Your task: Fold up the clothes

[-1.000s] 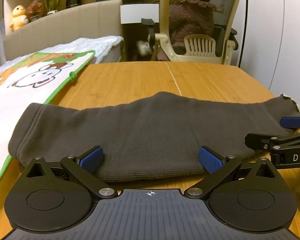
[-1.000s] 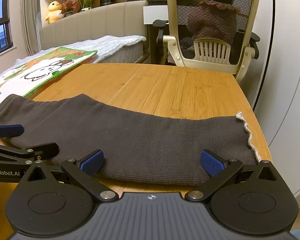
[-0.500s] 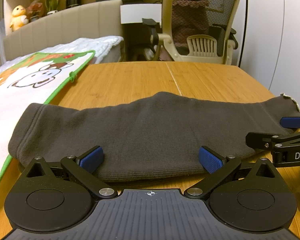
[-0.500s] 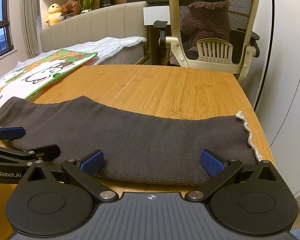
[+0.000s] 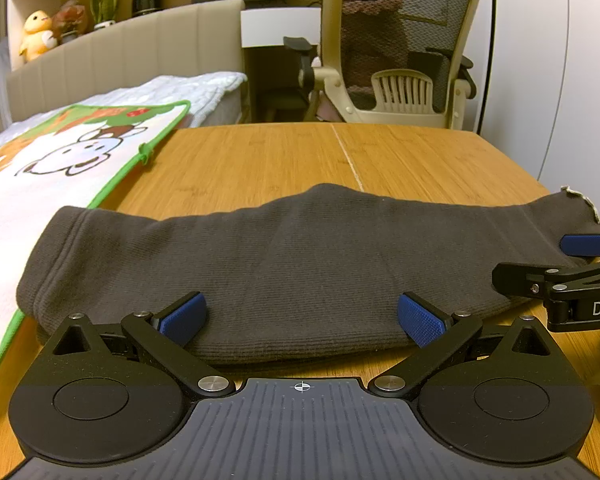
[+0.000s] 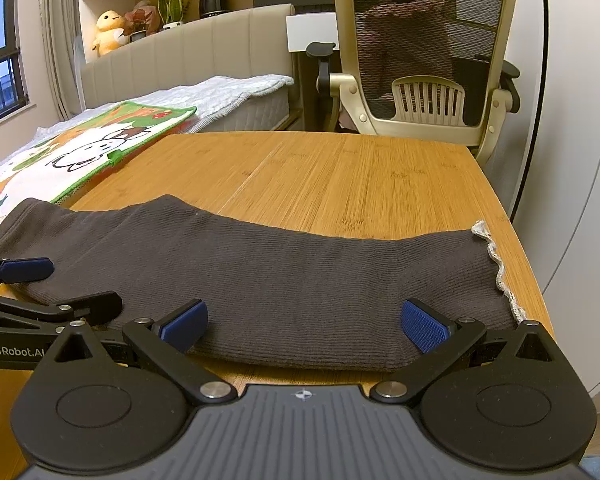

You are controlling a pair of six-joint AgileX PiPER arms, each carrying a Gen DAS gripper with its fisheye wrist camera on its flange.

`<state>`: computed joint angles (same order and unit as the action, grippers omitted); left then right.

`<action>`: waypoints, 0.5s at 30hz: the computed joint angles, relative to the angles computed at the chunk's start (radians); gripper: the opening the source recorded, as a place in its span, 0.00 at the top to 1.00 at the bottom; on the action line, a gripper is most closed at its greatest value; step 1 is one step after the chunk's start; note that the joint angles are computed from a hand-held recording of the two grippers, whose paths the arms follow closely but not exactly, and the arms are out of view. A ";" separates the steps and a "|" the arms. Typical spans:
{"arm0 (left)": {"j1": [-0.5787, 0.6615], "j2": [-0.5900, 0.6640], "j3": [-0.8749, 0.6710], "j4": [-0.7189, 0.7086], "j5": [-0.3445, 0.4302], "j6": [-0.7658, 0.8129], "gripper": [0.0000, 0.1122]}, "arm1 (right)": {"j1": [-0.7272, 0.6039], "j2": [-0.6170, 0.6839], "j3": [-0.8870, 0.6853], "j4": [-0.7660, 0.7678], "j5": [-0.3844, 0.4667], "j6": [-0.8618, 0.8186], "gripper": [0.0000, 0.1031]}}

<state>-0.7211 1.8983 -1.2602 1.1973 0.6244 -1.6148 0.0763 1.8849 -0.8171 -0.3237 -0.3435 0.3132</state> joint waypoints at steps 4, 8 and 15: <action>0.000 0.000 0.000 0.000 0.000 0.000 0.08 | -0.003 -0.002 0.004 -0.009 -0.003 0.008 0.00; -0.003 0.001 -0.002 -0.001 0.003 0.000 0.08 | -0.006 -0.008 0.012 -0.012 -0.008 0.012 0.00; -0.004 0.000 -0.002 -0.002 0.004 0.000 0.08 | -0.012 -0.016 0.021 -0.025 -0.010 0.022 0.00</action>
